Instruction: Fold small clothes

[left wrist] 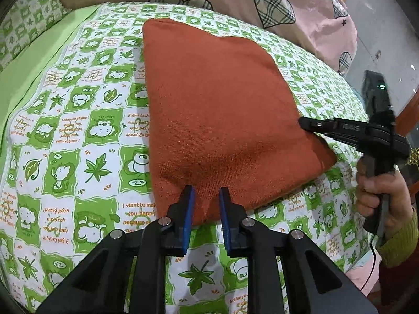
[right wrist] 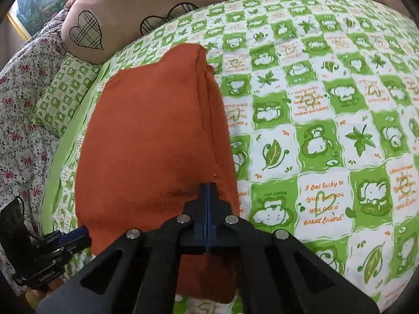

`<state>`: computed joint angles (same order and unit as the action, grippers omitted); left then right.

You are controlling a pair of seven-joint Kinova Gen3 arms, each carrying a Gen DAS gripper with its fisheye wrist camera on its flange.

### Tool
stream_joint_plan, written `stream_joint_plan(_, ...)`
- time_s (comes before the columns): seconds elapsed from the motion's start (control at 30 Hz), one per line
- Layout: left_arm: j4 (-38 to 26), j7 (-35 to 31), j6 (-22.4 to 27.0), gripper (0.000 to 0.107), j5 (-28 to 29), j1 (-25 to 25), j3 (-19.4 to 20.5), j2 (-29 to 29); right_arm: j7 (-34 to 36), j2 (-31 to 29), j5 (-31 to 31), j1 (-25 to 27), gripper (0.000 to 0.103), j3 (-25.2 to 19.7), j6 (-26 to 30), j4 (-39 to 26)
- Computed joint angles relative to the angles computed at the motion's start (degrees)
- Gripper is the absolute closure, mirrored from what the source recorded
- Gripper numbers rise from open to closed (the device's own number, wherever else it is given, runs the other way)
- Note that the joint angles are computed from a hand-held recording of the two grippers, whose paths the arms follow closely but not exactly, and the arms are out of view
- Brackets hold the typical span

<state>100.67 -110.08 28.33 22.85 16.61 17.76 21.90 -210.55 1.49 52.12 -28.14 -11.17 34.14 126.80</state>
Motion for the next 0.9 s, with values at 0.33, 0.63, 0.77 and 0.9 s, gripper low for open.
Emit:
stream_joint_plan(0.33,1.14,1.99,-0.9,0.077,-1.26,1.49,-0.79,-1.08,-2.14,2.23,-3.23,-4.84,0.098,-7.75,9.87,-2.63)
stream_joint_plan(0.63,1.57,6.09,-1.63,0.077,-5.75,4.29,-2.78,-1.56,-6.9,2.12,-0.88,-9.76,0.098,-3.98,9.09,0.07)
stream_joint_plan(0.77,1.24,7.63,-1.08,0.076,-7.47,4.75,-3.13,-1.55,-9.02,1.72,0.25,-9.67,0.098,-3.82,8.11,0.99)
stream_joint_plan(0.9,0.08,11.39,0.87,0.072,-10.51,6.78,-4.91,-1.77,-9.18,1.84,-0.35,-10.33,0.098,-4.19,9.41,0.51)
